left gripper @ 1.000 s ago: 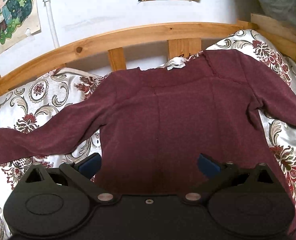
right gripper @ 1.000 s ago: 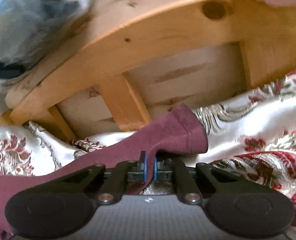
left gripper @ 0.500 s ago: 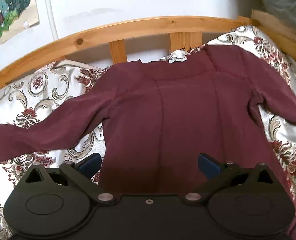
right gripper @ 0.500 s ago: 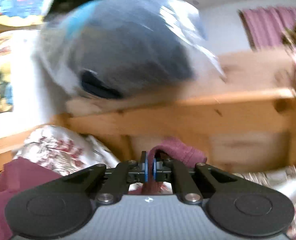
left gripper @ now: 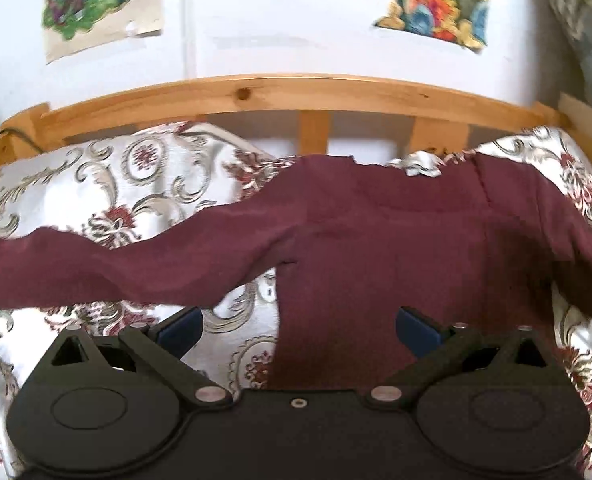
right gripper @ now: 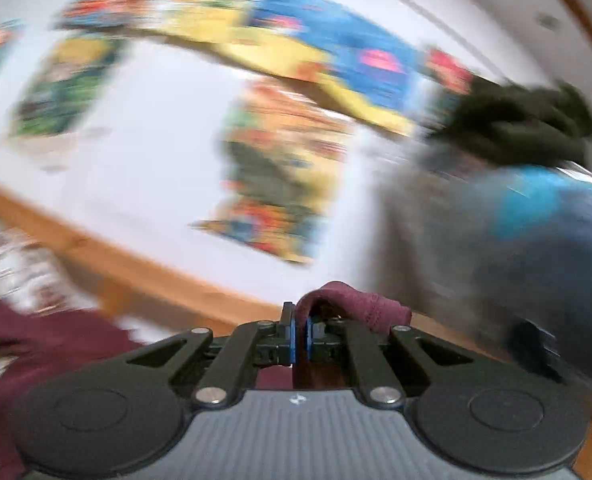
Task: Fold small clothes
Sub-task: 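Lift the sleeve with the right gripper and lay it across the shirt body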
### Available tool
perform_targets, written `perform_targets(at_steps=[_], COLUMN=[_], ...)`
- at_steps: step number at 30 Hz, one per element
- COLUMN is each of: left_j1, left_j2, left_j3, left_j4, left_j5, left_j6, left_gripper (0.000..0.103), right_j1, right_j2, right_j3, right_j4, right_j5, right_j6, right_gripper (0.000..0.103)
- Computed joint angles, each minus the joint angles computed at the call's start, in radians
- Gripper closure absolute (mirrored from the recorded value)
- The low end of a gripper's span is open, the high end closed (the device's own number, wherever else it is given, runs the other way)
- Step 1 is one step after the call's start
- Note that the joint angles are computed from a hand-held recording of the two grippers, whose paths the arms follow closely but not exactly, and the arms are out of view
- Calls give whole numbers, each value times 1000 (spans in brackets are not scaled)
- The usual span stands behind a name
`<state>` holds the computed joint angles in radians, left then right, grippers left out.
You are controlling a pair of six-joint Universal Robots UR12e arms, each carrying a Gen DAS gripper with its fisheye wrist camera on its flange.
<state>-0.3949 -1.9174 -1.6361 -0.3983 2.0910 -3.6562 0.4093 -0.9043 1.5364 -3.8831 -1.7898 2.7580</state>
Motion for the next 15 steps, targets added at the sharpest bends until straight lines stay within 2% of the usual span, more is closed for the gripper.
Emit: perform_targets(at_steps=[6,10,15], left_j1=[14,21,24], left_j2=[30,38,37], left_j3=[-45,-58,-64], left_j4=[43,51,50], left_j5=[7,12,13], left_j6=[-45,-53,-54], left_gripper=[1,1,1], right_j1=[32,47,53], right_j2=[7,12,3], right_j3=[32,40,73], right_j4=[53,129,222], right_j5=[212,293,355], right_j6=[-170,-260,-363], right_gripper=[97,97,96])
